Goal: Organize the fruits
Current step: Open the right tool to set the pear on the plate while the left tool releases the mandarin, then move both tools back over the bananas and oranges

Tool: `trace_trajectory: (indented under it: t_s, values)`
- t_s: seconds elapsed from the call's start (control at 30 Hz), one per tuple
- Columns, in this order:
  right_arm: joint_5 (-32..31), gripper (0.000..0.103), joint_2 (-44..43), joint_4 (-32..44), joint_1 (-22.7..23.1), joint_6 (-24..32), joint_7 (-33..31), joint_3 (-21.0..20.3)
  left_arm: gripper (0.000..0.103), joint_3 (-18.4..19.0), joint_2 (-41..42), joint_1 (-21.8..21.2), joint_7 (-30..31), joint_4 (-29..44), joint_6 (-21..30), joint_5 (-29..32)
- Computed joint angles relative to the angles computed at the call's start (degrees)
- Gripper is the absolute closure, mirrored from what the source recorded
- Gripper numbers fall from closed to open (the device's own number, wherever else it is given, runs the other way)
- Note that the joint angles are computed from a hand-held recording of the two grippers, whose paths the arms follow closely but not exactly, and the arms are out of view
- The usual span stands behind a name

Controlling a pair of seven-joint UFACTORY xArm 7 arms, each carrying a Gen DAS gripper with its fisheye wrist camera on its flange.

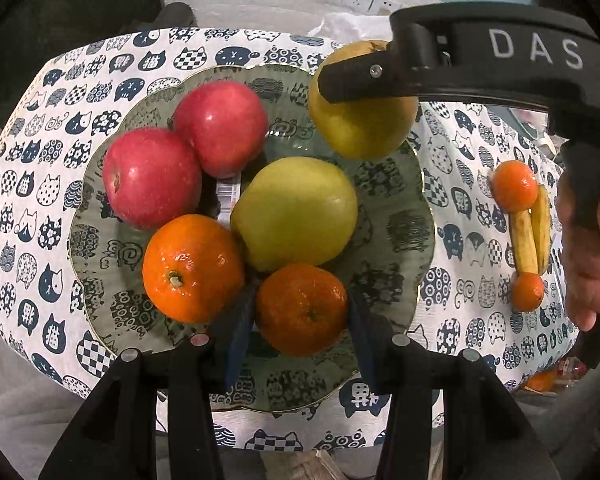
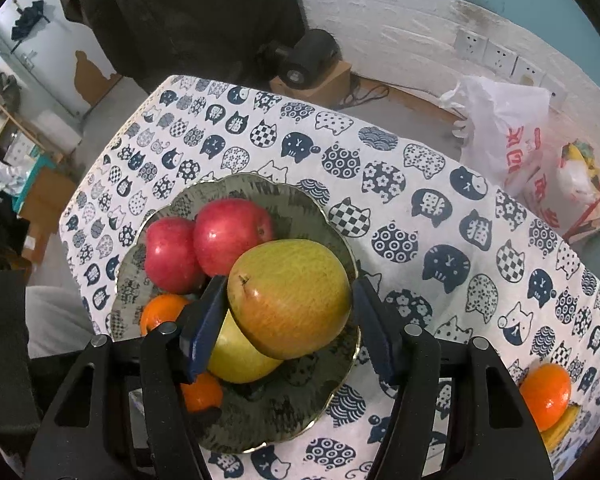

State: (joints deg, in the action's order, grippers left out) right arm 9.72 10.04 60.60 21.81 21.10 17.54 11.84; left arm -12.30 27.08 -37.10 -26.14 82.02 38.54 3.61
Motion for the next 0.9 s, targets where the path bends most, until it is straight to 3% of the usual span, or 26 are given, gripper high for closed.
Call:
trace_trajectory:
  t_s: [0.13, 0.23, 0.33, 0.43, 0.73, 0.9]
  values:
    - [-0.6, 0.042, 0.9, 0.7, 0.3, -0.1, 0.3, -0.2, 0.056, 0.6, -0.5, -0.3, -0.8, -0.7, -0.7, 0.9]
    - [1.3, 0.056, 0.8, 0.5, -0.5, -1.4, -1.1, 0.5, 0.055, 0.7, -0.8, -0.1, -1.2, -0.8, -1.0, 1.3]
    - [7.1, 0.056, 0.9, 1.2, -2.2, -0.9, -5.0, 2.0, 0.055, 0.6, -0.6, 0.1, -1.2, -0.7, -0.7, 1.2]
    - [7.1, 0.056, 0.9, 1.6, -1.7, -0.4, -5.0, 1.5, 0.055, 0.5, -0.4, 0.1, -1.2, -0.3, 0.1, 1.2]
    - [4.4, 0.055, -0.1, 0.5, -0.5, 0.3, -3.1, 0.3, 0.038, 1.5, -1.5, -1.3, -3.2, 0.1, 0.5, 4.7]
    - [3.0, 0.047, -1.6, -1.1, -0.4, -0.1, -1.5, -0.2, 0.035, 1.6, -1.5, -1.7, -4.2, 0.9, 1.3, 6.0]
